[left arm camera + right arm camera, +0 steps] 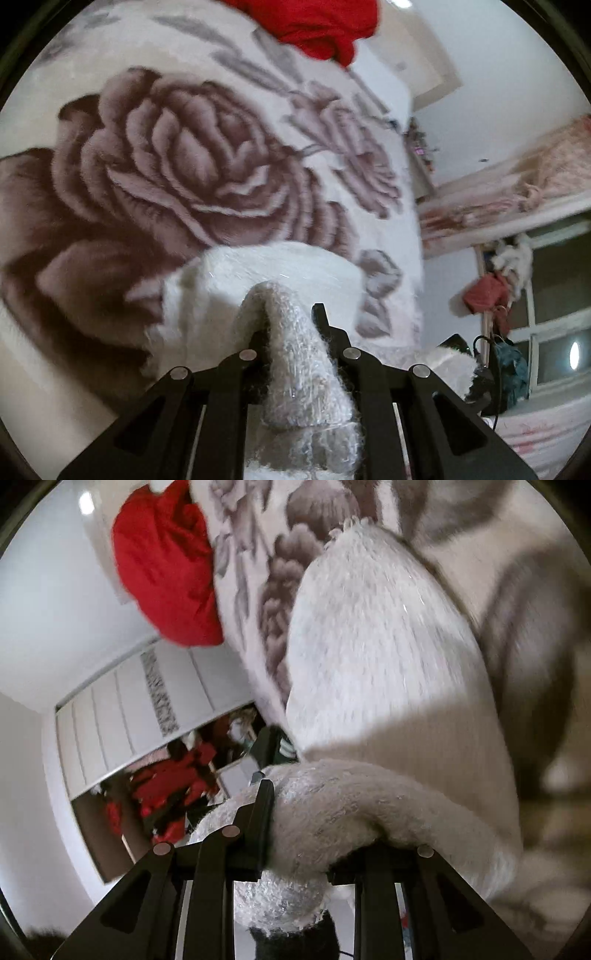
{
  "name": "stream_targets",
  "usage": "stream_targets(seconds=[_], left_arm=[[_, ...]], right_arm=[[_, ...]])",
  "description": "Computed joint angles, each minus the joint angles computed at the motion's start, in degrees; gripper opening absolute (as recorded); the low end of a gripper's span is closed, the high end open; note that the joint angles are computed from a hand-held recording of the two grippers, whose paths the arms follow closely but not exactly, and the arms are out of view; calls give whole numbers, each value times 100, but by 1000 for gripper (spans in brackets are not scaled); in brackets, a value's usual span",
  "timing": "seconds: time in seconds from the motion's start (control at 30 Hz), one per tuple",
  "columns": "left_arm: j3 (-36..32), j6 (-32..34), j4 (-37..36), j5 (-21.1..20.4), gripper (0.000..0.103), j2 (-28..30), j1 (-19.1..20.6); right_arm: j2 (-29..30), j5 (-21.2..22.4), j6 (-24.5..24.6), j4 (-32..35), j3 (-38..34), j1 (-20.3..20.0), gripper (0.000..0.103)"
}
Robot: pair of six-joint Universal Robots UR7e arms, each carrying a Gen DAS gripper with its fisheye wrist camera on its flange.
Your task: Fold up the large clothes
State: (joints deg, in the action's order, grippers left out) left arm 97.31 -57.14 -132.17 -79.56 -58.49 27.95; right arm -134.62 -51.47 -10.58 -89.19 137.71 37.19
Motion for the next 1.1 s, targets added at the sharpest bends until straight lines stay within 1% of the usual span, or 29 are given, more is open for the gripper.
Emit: stream_targets(seconds=[0.03,0.07,0.1,0.13,0.2,0.23,0.27,0.3,0.33,0.37,0.4,0.43,0.47,0.5,0.53,0.57,0.6,0.63,0.67,0.7,0.73,0.77,0.8,0.87,0.97,1.0,1.03,1.07,1.1], left_arm=[[-42,-64,42,-76,11,66,110],[-47,-192,16,-205,11,167,265],[-47,-303,0,-319,12,224,365],[-54,-347,-49,-426,12,282,452],[35,-621,-285,-660,12,340,606],[69,-730,-378,-726,12,336,640],[142,-859,-528,-788,12,333,668],[169,-885,-582,-799,12,325,660],[169,-878,-558,-784,12,312,638],[163,-863,-497,-721,12,302,597],[186,-867,-506,-700,12,287,577],[201,-880,-543,-700,12,287,584],[252,-927,-600,-708,12,259,586],[285,-966,-680,-718,12,251,602],[314,-979,-747,-735,12,250,617],[323,-973,-780,-744,12,259,631],[335,-959,-790,-747,12,250,630],[330,-923,-766,-741,12,242,620],[309,-881,-726,-735,12,245,614],[252,-833,-561,-697,15,229,584],[210,-802,-452,-659,16,228,565],[137,-729,-259,-607,17,218,530],[43,-638,7,-511,17,200,475],[-63,-552,377,-300,19,133,361],[-46,-523,643,-2,24,-21,235],[12,-606,711,118,24,-131,186],[92,-686,725,221,25,-226,145],[188,-763,696,296,26,-322,101],[293,-825,622,340,29,-410,58]], right_arm=[[466,-34,375,-579,4,242,22],[835,-26,810,-1022,26,324,23],[1136,11,1032,-1225,-22,251,23],[1357,22,1333,-1557,41,335,23],[1600,60,1688,-1885,25,334,28],[1607,88,1666,-1882,15,312,30],[1562,191,1484,-1718,-12,219,40],[1433,464,1158,-1445,-49,109,48],[1255,600,792,-1059,-116,-32,53],[1207,610,636,-913,-191,-25,62],[1063,520,324,-698,-313,-11,68],[838,247,-60,-604,-469,47,70],[696,-113,-221,-685,-573,188,74],[531,-667,-474,-721,-713,380,81],[509,-980,-653,-647,-794,439,82],[516,-1292,-853,-521,-857,507,83],[658,-1763,-981,-516,-895,708,83],[698,-2096,-1211,-450,-877,685,83],[805,-2448,-1289,-588,-818,752,83],[1067,-2772,-1197,-966,-730,912,83],[1302,-2855,-1254,-1156,-692,929,87],[1469,-2838,-1297,-1261,-680,924,93],[1772,-2744,-1347,-1464,-684,901,95],[2143,-2491,-1491,-1418,-763,810,98],[2492,-2286,-1545,-1470,-834,909,98],[2509,-2308,-1590,-1515,-819,1010,94],[2497,-2319,-1616,-1563,-800,1110,88],[2522,-2284,-1503,-1659,-801,1221,72],[2375,-2153,-1374,-1633,-752,1154,61]])
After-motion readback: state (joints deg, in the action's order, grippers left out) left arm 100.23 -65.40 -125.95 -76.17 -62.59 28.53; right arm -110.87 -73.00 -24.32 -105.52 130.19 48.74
